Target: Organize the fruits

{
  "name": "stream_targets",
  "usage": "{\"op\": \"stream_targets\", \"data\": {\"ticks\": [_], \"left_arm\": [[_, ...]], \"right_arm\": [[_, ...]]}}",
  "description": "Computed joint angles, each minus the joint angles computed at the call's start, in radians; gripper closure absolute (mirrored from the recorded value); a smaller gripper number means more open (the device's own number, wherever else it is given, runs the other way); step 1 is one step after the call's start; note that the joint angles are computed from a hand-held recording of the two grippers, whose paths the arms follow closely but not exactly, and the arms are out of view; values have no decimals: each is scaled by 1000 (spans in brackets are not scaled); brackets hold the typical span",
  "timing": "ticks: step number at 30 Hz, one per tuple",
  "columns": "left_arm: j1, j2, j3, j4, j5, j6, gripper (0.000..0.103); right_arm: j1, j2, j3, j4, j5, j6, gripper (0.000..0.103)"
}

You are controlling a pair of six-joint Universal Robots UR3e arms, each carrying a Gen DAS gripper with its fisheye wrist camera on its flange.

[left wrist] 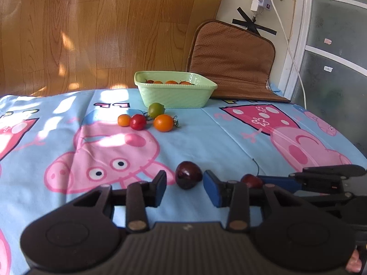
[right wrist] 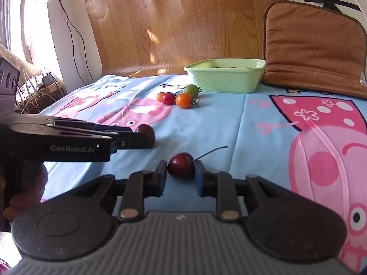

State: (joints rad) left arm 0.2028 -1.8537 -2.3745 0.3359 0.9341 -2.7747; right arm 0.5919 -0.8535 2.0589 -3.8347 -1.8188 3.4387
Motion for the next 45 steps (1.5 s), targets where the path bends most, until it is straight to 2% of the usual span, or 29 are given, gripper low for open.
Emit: {"op": "stream_targets", "data": {"ticks": [6, 9, 11, 21, 27, 45], "left_arm": [[-57, -61, 92, -12, 44, -12, 61], [-74, -97, 118, -18, 54, -15, 65], [-68, -106, 109, 1, 42, -12, 73], [2, -19, -27, 7, -31, 40, 73], [-3, -25, -42, 48, -16, 27, 73], [-22, -38, -32, 65, 16, 20, 71]], "right_arm": [[0, 0, 3, 1, -2, 1, 74], [5, -2, -3, 14, -10, -1, 73], [11, -1, -9, 22, -18, -8, 72], [49, 16, -54, 61, -86, -48, 75], [70, 31, -87, 86, -119, -89, 75], [67, 28, -83, 86, -111, -76, 75]]}}
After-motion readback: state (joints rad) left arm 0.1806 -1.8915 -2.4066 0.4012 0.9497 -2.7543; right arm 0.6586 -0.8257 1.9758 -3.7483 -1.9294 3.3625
